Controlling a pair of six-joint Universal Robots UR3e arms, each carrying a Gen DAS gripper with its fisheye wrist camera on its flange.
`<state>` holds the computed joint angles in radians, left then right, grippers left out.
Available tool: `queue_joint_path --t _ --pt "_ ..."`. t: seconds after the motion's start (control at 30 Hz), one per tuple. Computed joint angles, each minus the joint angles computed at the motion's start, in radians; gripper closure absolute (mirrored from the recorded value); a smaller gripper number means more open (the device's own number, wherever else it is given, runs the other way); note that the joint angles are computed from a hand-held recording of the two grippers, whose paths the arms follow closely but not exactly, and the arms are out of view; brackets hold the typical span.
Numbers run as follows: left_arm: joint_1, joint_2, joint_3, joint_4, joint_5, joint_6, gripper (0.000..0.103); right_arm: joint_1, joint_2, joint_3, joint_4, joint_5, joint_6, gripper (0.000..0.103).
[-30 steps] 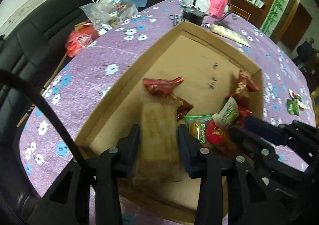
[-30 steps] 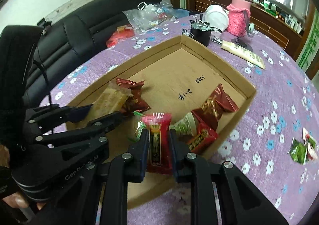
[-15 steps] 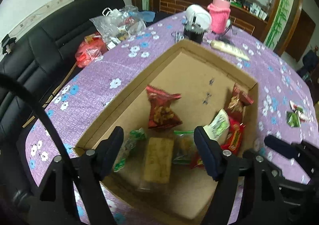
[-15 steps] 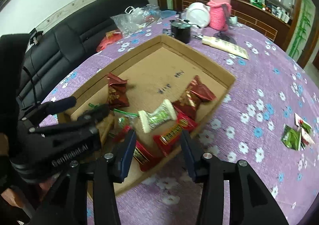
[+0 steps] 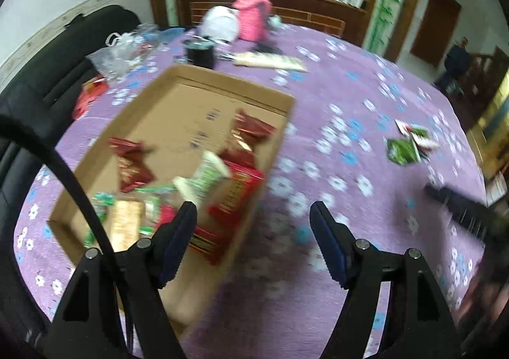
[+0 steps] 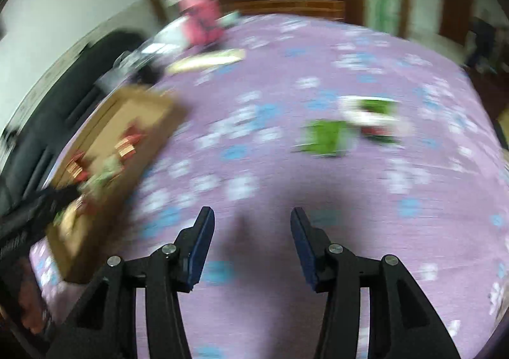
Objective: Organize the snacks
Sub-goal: 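Grasp a white packet with red print with the right tool while the left tool grasps a green bag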
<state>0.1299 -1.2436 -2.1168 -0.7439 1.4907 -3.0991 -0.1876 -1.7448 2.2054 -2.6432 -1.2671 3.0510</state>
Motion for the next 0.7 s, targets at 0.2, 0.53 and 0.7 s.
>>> queue_joint_path --t 0.2,0.53,0.7 --pt "-0.123 -0.084 0.045 -0.004 0.058 -0.086 0.029 -0.222 0.087 -0.126 0.033 0.106 -0.059 0.05" --pt "-0.225 -0.176 0.14 -0.022 0.14 -0.156 0.029 -0.1 0.45 -0.452 0.077 -0.021 -0.126 0.06" --pt "-0.264 -0.235 0.182 -0.013 0.14 -0.189 0.029 -0.163 0.302 -0.272 0.155 0.053 -0.297 0.063"
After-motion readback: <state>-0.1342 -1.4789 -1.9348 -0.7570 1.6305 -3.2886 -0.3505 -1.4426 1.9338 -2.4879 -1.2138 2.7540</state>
